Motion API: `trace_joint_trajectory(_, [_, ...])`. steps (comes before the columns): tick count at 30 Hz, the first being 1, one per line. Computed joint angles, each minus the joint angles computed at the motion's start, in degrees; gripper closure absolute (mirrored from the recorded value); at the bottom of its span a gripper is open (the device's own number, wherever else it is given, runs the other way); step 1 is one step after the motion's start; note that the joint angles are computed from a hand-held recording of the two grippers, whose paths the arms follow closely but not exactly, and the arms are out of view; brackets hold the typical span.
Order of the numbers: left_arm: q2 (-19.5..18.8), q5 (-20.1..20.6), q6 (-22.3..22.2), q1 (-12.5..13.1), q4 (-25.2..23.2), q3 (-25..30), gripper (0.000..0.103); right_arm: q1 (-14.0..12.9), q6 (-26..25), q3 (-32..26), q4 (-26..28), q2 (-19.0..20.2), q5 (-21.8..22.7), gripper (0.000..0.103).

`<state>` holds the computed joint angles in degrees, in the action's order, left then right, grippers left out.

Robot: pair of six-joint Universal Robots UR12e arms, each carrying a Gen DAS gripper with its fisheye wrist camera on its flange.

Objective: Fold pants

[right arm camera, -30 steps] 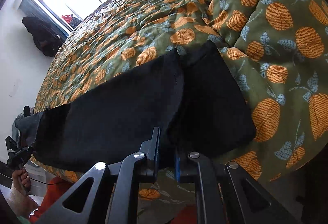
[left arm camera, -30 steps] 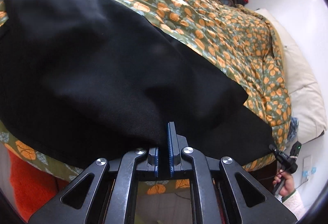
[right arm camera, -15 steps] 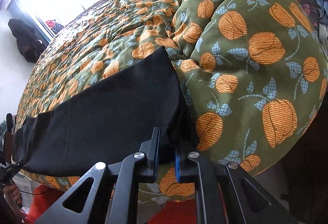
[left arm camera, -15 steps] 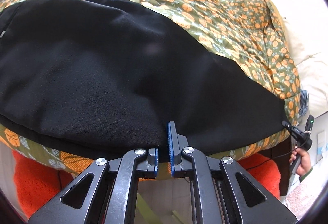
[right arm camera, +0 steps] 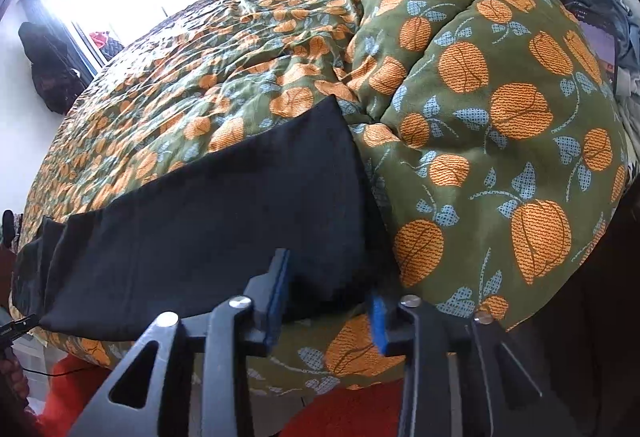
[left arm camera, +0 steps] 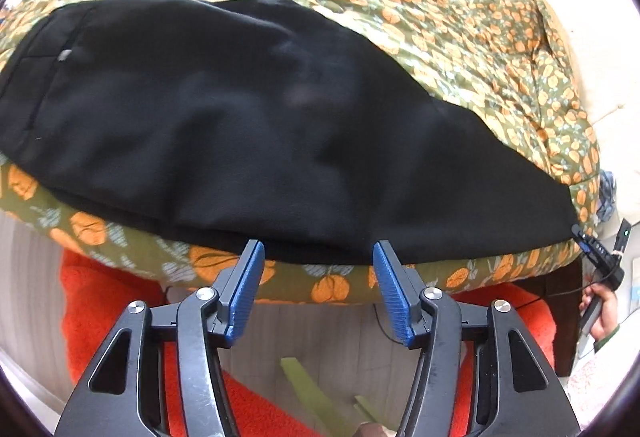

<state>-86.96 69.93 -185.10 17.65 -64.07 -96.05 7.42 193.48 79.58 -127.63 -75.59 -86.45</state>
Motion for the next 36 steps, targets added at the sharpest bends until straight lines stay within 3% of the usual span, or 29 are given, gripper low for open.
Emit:
trace_joint_trajectory(2, [1.7, 0.7, 0.0, 1.6, 2.9, -0.9, 0.041, 1.6, -1.9, 0.5, -1.6, -0.9, -6.8, 0.033])
trace_joint_trajectory(4, [2.0, 3.3, 0.1, 2.4, 7.7, -1.2, 0.031, 2.5, -3.1, 0.6, -3.2, -1.3, -9.7, 0.033])
trace_joint_trajectory(6, [0.6, 6.4, 0.0, 2.3, 11.6, -0.5, 0.030, 3.2, -3.8, 0.2, -5.2, -1.1, -9.4, 0.033])
trace_joint_trajectory(9, [-2.9, 10.8, 2.6, 1.0, 13.6, 1.0, 0.029, 4.2, -5.0, -2.1, -6.0, 1.0, -5.6, 0.033])
trace_joint_trajectory(11, [-4.6, 16.3, 5.7, 0.1, 12.5, 1.0, 0.039, 5.0, -4.8, -4.1, -6.1, 3.3, -2.5, 0.033])
trace_joint_trajectory(12, [-5.2, 19.3, 6.9, -0.4, 10.8, 0.9, 0.054, 5.3, -4.2, -5.1, -4.9, 4.5, -1.6, 0.033])
trace_joint_trajectory(15, [-3.3, 18.3, 8.3, 0.8, 13.7, -2.6, 0.057, 5.8, -1.9, -7.1, 2.9, 7.5, -2.5, 0.033])
trace_joint_trajectory(18, [-1.8, 18.1, 6.7, 1.5, 12.2, -2.6, 0.059, 6.4, -3.7, -5.4, -0.5, 7.5, -4.1, 0.026])
trace_joint_trajectory(20, [-1.6, 15.4, 4.6, 1.8, 13.1, -2.0, 0.049, 6.5, -3.7, -5.1, -1.1, 7.5, -4.1, 0.022])
trace_joint_trajectory(22, [-2.0, 13.2, 3.7, 1.7, 15.1, -1.4, 0.021, 6.4, -4.8, -5.1, -1.2, 7.7, -3.6, 0.017])
trace_joint_trajectory(28, [-9.5, 12.0, 0.3, -1.3, 21.6, 5.9, 0.009, 6.8, -5.8, -4.5, -3.1, 7.9, -4.8, 0.011])
trace_joint_trajectory(30, [-12.8, 12.9, -1.8, -2.4, 22.4, 8.9, 0.009, 7.0, -5.7, -4.3, -3.7, 8.0, -5.3, 0.011])
trace_joint_trajectory(32, [-15.9, 13.8, -4.1, -3.2, 21.3, 11.3, 0.002, 7.1, -5.4, -4.5, -3.7, 8.1, -5.8, 0.010])
trace_joint_trajectory(34, [-18.3, 17.2, -2.6, -4.2, 17.4, 12.5, 0.001, 7.3, -5.1, -4.6, -3.5, 8.2, -6.5, 0.010])
trace_joint_trajectory(36, [-18.5, 21.9, 1.7, -5.6, 20.6, 10.3, 0.000, 7.4, -4.7, -4.8, -3.4, 8.3, -6.7, 0.009])
